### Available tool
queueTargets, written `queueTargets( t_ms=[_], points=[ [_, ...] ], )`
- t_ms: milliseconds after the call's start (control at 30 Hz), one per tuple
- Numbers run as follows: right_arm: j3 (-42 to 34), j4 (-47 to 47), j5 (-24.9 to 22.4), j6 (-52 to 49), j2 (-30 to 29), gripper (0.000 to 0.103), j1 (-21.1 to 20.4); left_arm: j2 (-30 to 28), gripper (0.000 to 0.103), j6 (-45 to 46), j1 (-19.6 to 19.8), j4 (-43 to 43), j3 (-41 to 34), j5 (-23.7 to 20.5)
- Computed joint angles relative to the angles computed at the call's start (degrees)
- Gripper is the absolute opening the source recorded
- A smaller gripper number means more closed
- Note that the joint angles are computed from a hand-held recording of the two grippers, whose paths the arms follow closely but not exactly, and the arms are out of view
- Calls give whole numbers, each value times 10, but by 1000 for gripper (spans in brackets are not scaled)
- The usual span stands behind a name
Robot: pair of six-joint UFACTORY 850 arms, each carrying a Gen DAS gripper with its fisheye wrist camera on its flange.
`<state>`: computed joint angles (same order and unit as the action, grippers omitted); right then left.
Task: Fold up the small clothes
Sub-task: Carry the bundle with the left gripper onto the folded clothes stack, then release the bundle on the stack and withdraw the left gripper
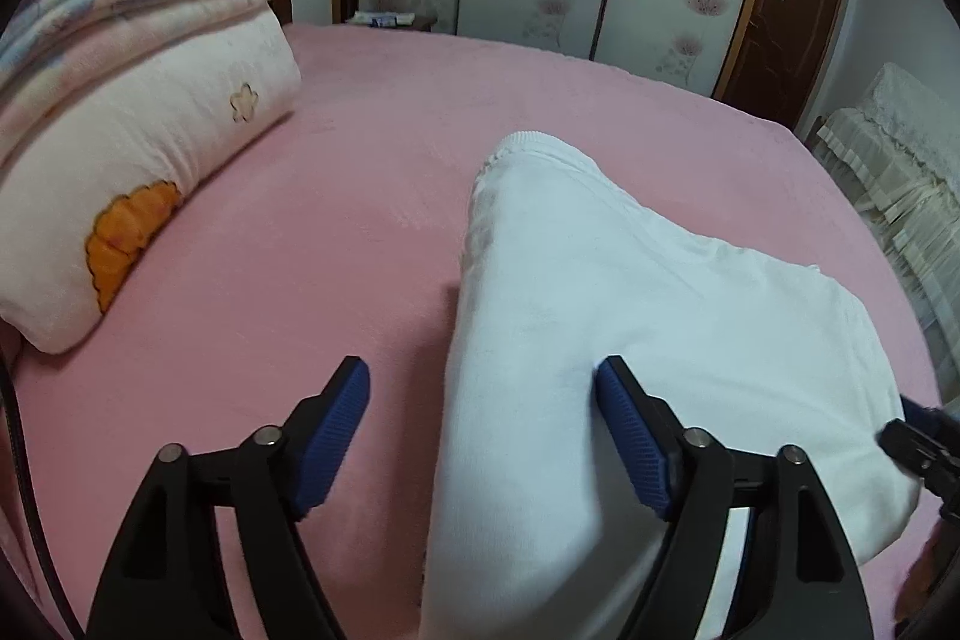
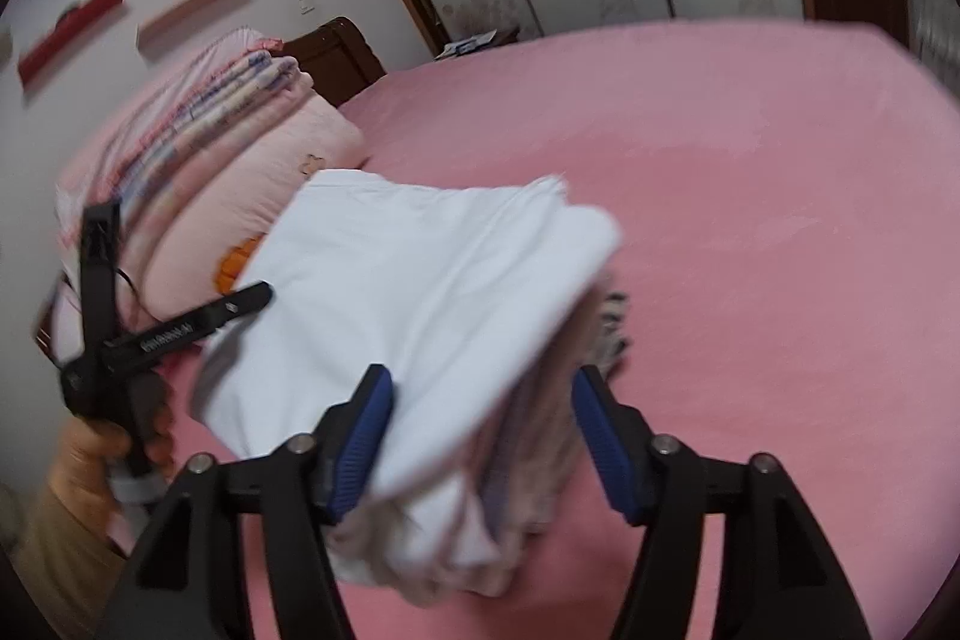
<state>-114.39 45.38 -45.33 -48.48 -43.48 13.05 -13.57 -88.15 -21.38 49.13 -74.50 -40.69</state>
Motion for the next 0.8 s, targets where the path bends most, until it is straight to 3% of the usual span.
queueTargets(
  t_ms=[300,500,633,800],
  points=[
    [65,-27,67,-29,46,65,7,-27,100,-85,-33,70,-12,-108],
    [64,-35,79,-2,45,65,11,-31,102,-89,-40,67,-21,-143],
    [97,-33,114,-13,72,65,10,-24,102,-93,-59,83,-30,-210],
    [141,15,128,-63,116,65,1,7,102,-88,-85,78,-21,-231]
  ],
)
